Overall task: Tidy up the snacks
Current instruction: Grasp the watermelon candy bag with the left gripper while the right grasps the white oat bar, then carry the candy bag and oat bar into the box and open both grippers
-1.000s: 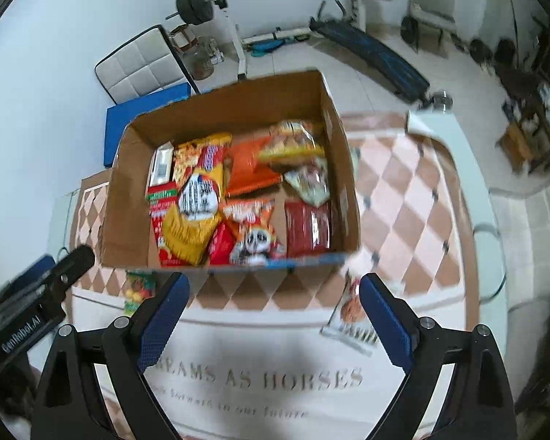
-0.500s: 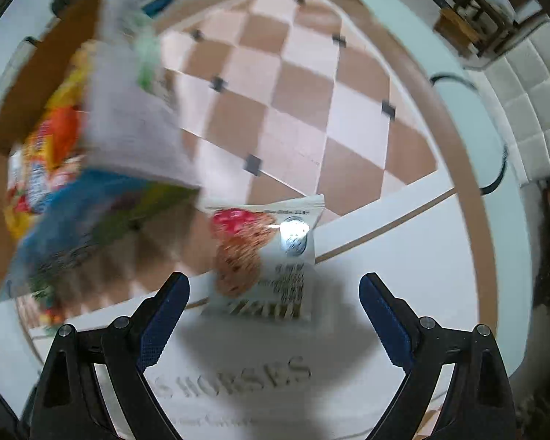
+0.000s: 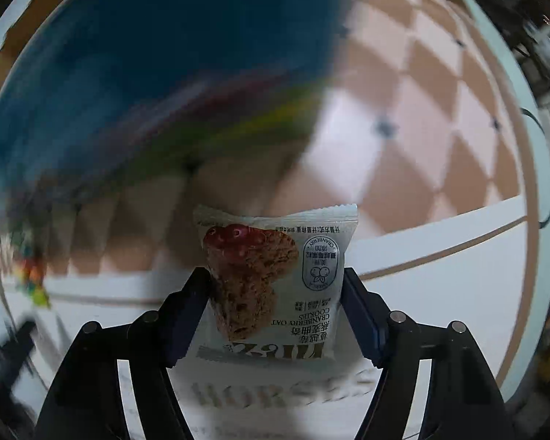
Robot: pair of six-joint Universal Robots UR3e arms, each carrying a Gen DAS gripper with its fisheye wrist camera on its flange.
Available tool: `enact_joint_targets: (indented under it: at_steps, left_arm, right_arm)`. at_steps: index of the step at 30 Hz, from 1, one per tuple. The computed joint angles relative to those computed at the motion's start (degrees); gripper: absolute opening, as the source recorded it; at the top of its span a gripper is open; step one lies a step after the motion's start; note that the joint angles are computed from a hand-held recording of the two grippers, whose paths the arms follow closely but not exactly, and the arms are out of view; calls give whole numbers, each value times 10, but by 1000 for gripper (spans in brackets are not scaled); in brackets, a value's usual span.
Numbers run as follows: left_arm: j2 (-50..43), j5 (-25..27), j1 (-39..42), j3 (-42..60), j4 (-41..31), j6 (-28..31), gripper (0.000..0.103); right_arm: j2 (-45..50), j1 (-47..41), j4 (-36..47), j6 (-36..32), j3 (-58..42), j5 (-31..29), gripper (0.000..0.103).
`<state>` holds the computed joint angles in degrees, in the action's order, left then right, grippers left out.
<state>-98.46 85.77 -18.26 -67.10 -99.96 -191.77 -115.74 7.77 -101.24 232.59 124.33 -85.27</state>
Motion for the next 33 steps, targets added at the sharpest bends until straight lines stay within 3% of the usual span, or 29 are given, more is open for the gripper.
enact_joint_targets:
  at_steps: [6,12,14,16,22,33]
  left_arm:
    - [-121,7,-8,148,-42,73,88]
    - [-224,24,-42,266,-88,126,87]
    - [-219,24,-47,248,-69,128,72]
    - [-229,18,-46,256,-68,132,63]
    - [-150,21,-52,135,-25,118,55]
    - [43,28,-97,-89,-61,75,55]
  right_arm:
    - [94,74,-51,31,-52,18,74]
    - [153,98,-50,34,-99,20,74]
    - [151,89,-46,24,-98,24,74]
    - [147,76,-40,9,-95,28,74]
    - [163,63,-53,-14,-88,39,74]
    - [137,92,-27,-18,-61,84,74]
